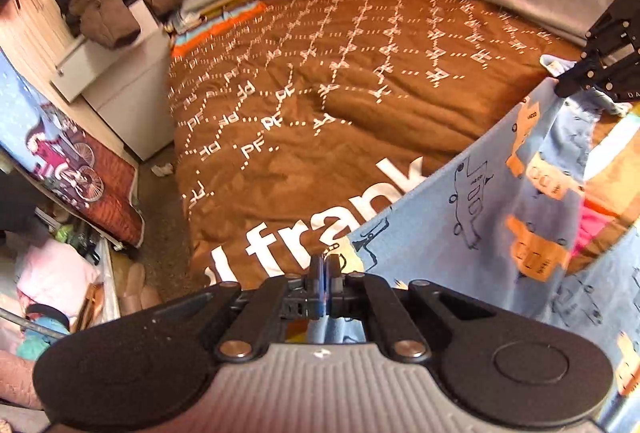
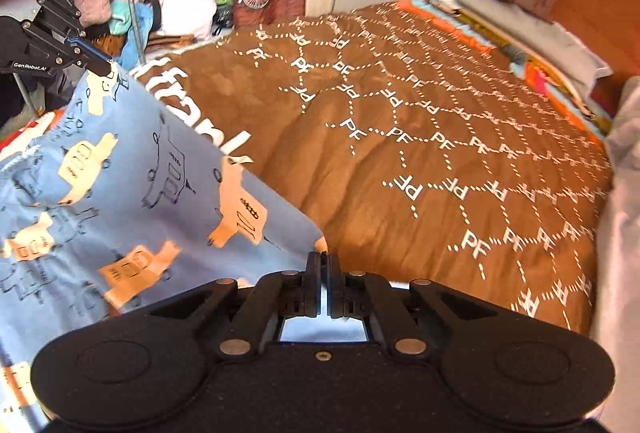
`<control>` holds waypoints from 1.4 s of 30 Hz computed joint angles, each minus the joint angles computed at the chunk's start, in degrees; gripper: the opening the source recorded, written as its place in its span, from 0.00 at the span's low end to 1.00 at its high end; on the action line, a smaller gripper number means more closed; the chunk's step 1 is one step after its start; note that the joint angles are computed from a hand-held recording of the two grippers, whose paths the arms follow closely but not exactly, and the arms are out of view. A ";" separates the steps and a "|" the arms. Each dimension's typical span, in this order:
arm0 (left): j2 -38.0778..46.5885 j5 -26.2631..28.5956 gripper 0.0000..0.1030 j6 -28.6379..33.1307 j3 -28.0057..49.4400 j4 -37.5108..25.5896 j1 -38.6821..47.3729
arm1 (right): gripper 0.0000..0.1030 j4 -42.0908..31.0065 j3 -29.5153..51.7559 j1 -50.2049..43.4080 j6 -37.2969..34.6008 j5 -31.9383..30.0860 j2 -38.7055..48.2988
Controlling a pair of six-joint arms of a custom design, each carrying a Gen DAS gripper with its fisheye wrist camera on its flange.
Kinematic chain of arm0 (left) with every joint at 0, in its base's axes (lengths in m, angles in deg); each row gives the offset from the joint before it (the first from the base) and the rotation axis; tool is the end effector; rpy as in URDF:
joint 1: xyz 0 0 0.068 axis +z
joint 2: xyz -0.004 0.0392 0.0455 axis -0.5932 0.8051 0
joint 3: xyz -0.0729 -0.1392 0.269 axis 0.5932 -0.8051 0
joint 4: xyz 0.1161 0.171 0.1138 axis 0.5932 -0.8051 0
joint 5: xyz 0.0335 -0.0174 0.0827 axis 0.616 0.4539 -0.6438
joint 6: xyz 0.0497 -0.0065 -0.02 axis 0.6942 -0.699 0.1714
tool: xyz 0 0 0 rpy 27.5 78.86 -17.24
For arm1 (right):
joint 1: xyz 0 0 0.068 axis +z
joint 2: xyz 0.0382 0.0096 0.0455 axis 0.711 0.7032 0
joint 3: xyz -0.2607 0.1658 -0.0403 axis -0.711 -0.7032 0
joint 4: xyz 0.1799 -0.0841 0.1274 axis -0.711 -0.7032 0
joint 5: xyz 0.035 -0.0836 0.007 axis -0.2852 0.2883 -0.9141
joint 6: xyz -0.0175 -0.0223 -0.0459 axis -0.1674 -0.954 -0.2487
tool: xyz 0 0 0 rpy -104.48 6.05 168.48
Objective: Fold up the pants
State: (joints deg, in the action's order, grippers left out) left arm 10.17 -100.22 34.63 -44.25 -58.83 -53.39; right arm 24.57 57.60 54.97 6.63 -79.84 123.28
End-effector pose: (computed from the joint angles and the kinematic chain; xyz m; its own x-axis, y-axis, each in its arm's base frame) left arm 0.1785 -0.0399 0.2155 -0.8594 0.1064 -0.5001 -0.0405 0.9609 0.2739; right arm 0.3807 0.0816 0.1744 -0.1870 -0.7922 -0.5809 -0.9384 0.3190 -0.1330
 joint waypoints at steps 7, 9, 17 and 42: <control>-7.02 -11.30 0.00 -18.21 4.83 -18.85 -23.08 | 0.01 1.42 -14.88 -5.64 -3.60 -2.54 -14.22; -6.65 -14.56 0.00 -24.76 6.20 -24.80 -31.39 | 0.01 0.13 -18.18 -7.63 -6.71 -3.26 -18.07; 4.03 -16.17 0.00 -48.46 6.63 -37.22 -58.70 | 0.00 -5.10 -31.72 -18.59 -18.03 -5.69 -32.77; 16.70 -5.00 0.00 -72.73 5.09 -35.58 -76.38 | 0.00 0.80 -52.59 -33.87 -26.39 -5.89 -41.26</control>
State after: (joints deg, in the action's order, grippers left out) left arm 26.87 -105.21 -38.10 -39.15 -94.41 -129.78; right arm 25.37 5.01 21.11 -19.75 -85.72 82.02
